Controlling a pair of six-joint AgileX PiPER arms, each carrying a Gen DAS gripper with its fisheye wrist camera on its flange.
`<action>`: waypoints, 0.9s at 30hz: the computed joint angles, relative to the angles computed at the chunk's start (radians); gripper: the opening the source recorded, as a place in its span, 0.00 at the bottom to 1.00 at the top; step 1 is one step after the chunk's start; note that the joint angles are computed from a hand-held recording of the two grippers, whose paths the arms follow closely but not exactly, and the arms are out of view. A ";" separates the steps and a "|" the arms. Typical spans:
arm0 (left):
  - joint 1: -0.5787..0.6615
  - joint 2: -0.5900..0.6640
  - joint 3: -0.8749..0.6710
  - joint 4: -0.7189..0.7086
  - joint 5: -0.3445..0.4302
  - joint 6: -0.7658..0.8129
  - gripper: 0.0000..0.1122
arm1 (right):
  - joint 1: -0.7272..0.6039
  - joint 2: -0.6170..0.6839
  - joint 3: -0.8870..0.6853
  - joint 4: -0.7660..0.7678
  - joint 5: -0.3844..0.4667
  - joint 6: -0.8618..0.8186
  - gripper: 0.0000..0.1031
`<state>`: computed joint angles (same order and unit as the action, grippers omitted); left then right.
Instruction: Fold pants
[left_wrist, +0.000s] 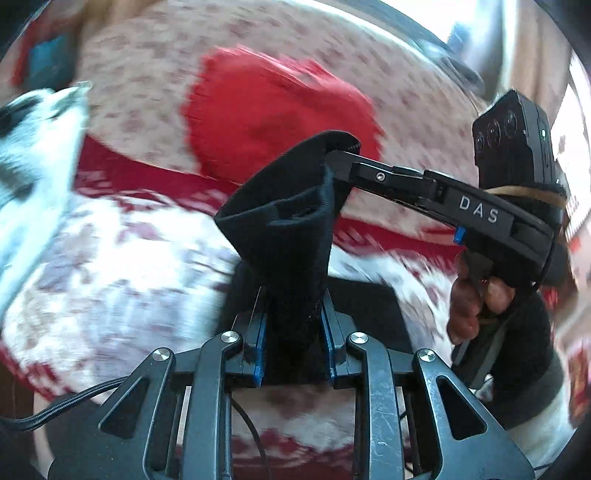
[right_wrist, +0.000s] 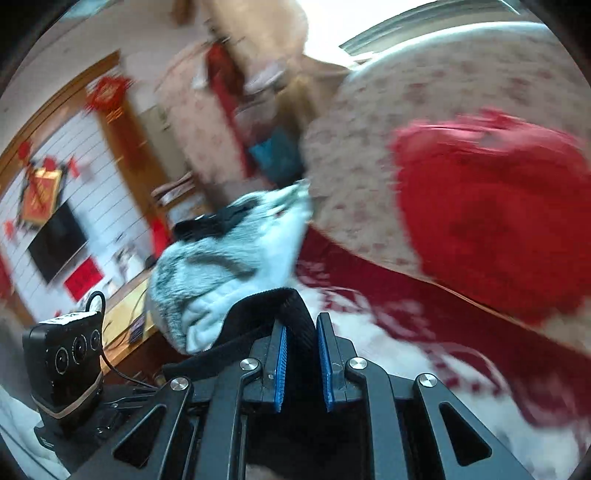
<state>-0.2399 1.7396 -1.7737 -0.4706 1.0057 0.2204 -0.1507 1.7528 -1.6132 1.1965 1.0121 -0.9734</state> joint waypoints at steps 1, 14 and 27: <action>-0.037 0.013 0.005 0.015 -0.005 -0.002 0.20 | -0.059 -0.045 0.097 0.015 0.001 -0.027 0.14; -0.219 0.047 -0.027 0.155 0.057 0.016 0.35 | -0.414 -0.132 0.558 0.167 0.012 -0.045 0.52; -0.060 0.026 -0.019 0.243 0.054 -0.110 0.35 | -0.132 -0.088 0.499 0.065 -0.155 0.002 0.12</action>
<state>-0.3004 1.7660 -1.7928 -0.2274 1.0597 0.1109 -0.2828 1.6652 -1.1143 1.2619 0.8571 -0.9712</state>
